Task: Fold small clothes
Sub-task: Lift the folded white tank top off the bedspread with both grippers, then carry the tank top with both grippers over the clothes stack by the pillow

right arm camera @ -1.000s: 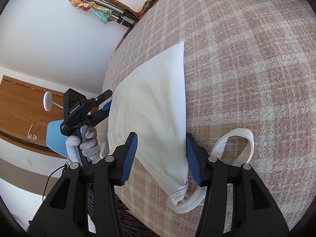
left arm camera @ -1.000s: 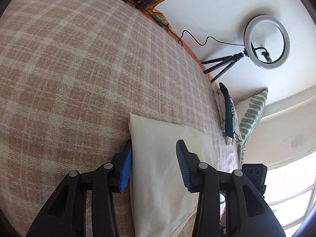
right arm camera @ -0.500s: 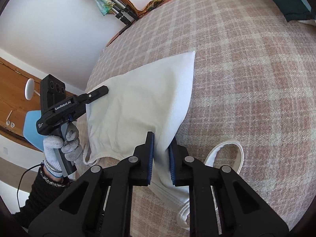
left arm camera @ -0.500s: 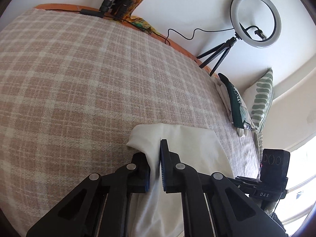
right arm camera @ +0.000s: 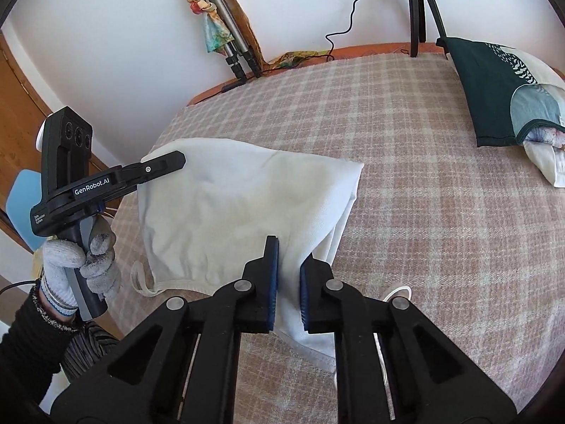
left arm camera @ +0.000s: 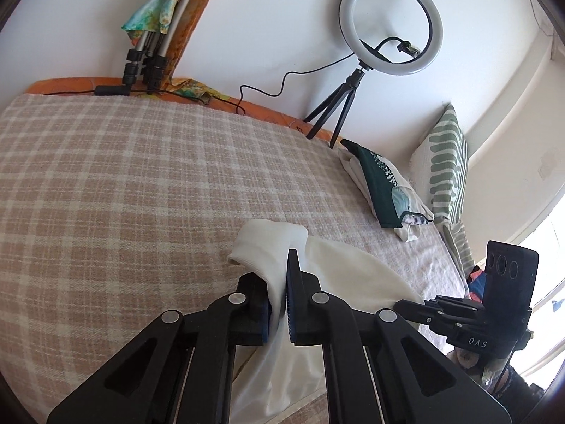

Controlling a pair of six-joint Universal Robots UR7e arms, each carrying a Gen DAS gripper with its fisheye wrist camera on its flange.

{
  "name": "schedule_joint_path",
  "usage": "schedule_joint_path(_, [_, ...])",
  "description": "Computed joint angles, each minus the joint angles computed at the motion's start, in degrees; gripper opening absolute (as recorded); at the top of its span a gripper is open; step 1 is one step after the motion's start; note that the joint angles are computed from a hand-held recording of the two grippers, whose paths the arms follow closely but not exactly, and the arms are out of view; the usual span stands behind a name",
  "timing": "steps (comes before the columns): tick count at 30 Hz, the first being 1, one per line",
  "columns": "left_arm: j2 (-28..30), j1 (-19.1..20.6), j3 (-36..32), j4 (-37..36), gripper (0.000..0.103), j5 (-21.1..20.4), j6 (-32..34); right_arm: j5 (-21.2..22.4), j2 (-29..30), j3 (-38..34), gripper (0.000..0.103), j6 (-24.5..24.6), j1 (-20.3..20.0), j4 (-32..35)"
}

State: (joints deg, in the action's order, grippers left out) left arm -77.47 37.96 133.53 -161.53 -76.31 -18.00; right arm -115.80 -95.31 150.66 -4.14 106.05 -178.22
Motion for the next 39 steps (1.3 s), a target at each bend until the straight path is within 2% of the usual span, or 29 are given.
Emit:
schedule_joint_path(2, [1.0,-0.7,-0.2,-0.7,0.006,0.7,0.6,3.4,-3.6,0.9,0.011,0.1,-2.6,2.5])
schedule_joint_path(5, [2.3,-0.5,-0.8,0.3,0.006,1.6,0.3,11.6,-7.9,2.1,0.015,1.4,-10.1,7.3])
schedule_joint_path(7, [2.7,-0.2,-1.1,1.4,0.006,3.0,-0.2,13.7,-7.4,2.6,0.015,1.9,-13.6,8.2])
schedule_joint_path(10, [2.2,1.3,-1.2,3.1,0.006,4.1,-0.6,14.6,-6.1,2.7,0.017,1.6,-16.2,9.5])
schedule_joint_path(14, [1.9,4.2,-1.7,4.1,0.006,2.9,-2.0,21.2,-5.6,3.2,0.042,0.1,-20.6,11.0])
schedule_joint_path(20, [2.9,5.5,-2.0,4.6,0.006,2.4,-2.8,31.7,-3.1,5.4,0.041,-1.3,-26.8,5.3])
schedule_joint_path(21, [2.9,5.5,-2.0,4.5,0.006,2.1,-3.0,30.8,-1.9,5.1,0.03,-0.4,-26.2,4.3])
schedule_joint_path(23, [2.8,5.0,-2.0,4.4,0.006,2.5,-3.0,26.0,1.1,4.3,0.014,0.7,-22.9,1.4])
schedule_joint_path(27, [1.9,2.3,-1.5,3.4,0.006,4.5,-1.5,9.6,6.3,1.3,0.013,1.0,-10.4,-1.8])
schedule_joint_path(29, [1.3,0.9,-1.1,2.8,0.005,5.3,-0.5,4.6,7.7,0.7,0.012,0.2,-5.8,-3.5])
schedule_joint_path(33, [0.6,-1.3,-0.8,1.4,0.006,6.1,0.5,-1.1,7.1,0.5,0.012,-1.0,-0.5,-5.5])
schedule_joint_path(39, [1.9,-3.1,-2.0,-1.7,0.005,4.4,0.2,-5.5,0.8,0.9,0.012,-3.4,1.8,-3.5])
